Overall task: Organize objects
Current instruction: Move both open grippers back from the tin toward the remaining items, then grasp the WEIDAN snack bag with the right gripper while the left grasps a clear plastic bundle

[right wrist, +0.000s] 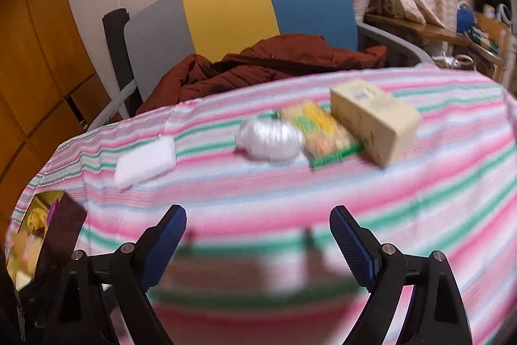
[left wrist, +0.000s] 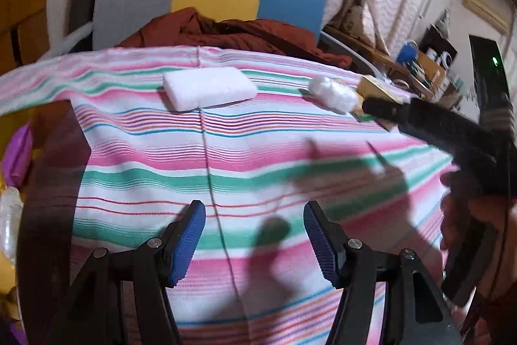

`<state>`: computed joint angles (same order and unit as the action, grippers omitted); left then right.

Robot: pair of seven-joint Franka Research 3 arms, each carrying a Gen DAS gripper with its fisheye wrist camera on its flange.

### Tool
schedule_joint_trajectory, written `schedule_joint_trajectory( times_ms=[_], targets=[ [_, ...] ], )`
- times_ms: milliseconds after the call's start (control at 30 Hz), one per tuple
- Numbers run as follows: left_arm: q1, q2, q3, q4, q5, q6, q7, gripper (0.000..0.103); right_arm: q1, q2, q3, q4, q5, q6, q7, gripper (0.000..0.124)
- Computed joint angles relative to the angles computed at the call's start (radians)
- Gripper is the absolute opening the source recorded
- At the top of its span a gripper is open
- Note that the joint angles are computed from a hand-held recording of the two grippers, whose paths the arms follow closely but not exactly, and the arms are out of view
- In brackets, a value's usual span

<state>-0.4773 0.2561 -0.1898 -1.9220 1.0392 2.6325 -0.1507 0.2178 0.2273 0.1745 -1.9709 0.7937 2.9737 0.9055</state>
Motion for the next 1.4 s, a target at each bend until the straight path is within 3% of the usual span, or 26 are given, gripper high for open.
schedule_joint_trajectory(
  times_ms=[133,233,333,433,533,633,733,800,867,967,1133,1267,1333,1400],
  targets=[
    [-0.008,-0.004,0.01,-0.015,0.073,0.028,-0.057,0.072,0.053,0.103,-0.05,0.141,-0.182,-0.008,0.074,0.091],
    [-0.001,-0.008,0.018,-0.027,0.126,0.076,-0.106,0.076,0.122,0.19,-0.134,0.261,-0.352,-0.036,0.227,0.091],
    [0.008,-0.021,0.025,-0.048,0.194,0.121,-0.189,0.076,0.114,0.258,-0.137,0.362,-0.414,-0.088,0.312,0.091],
    [0.016,-0.019,0.016,-0.046,0.203,0.122,-0.193,0.078,0.129,0.306,-0.162,0.425,-0.493,-0.128,0.394,0.091],
    [0.021,-0.018,0.016,-0.046,0.219,0.135,-0.211,0.078,0.075,0.307,-0.092,0.426,-0.474,-0.188,0.37,0.091],
    [0.026,-0.022,0.02,-0.053,0.254,0.158,-0.256,0.078,-0.068,0.244,0.088,0.336,-0.252,-0.245,0.159,0.091],
    [0.031,-0.021,0.015,-0.052,0.258,0.158,-0.258,0.078,-0.131,0.153,0.161,0.213,-0.061,-0.187,-0.042,0.091],
    [0.032,-0.019,0.013,-0.05,0.254,0.154,-0.25,0.079,-0.106,0.134,0.128,0.184,-0.043,-0.108,-0.064,0.091],
    [0.032,-0.019,0.013,-0.049,0.258,0.154,-0.253,0.079,-0.036,0.15,0.034,0.194,-0.118,-0.038,0.005,0.09],
    [0.031,-0.021,0.014,-0.052,0.277,0.156,-0.272,0.079,0.067,0.218,-0.129,0.28,-0.317,-0.068,0.209,0.074],
    [0.033,-0.023,0.012,-0.053,0.299,0.154,-0.292,0.079,0.176,0.319,-0.294,0.398,-0.576,-0.093,0.439,0.072],
    [0.033,-0.022,0.008,-0.052,0.304,0.144,-0.291,0.079,0.151,0.399,-0.29,0.533,-0.639,-0.213,0.522,0.072],
    [0.033,-0.02,0.006,-0.05,0.299,0.138,-0.283,0.079,0.111,0.437,-0.25,0.597,-0.636,-0.266,0.539,0.072],
    [0.034,-0.017,0.006,-0.046,0.296,0.137,-0.278,0.079,0.076,0.44,-0.211,0.597,-0.623,-0.254,0.538,0.068]
  ],
)
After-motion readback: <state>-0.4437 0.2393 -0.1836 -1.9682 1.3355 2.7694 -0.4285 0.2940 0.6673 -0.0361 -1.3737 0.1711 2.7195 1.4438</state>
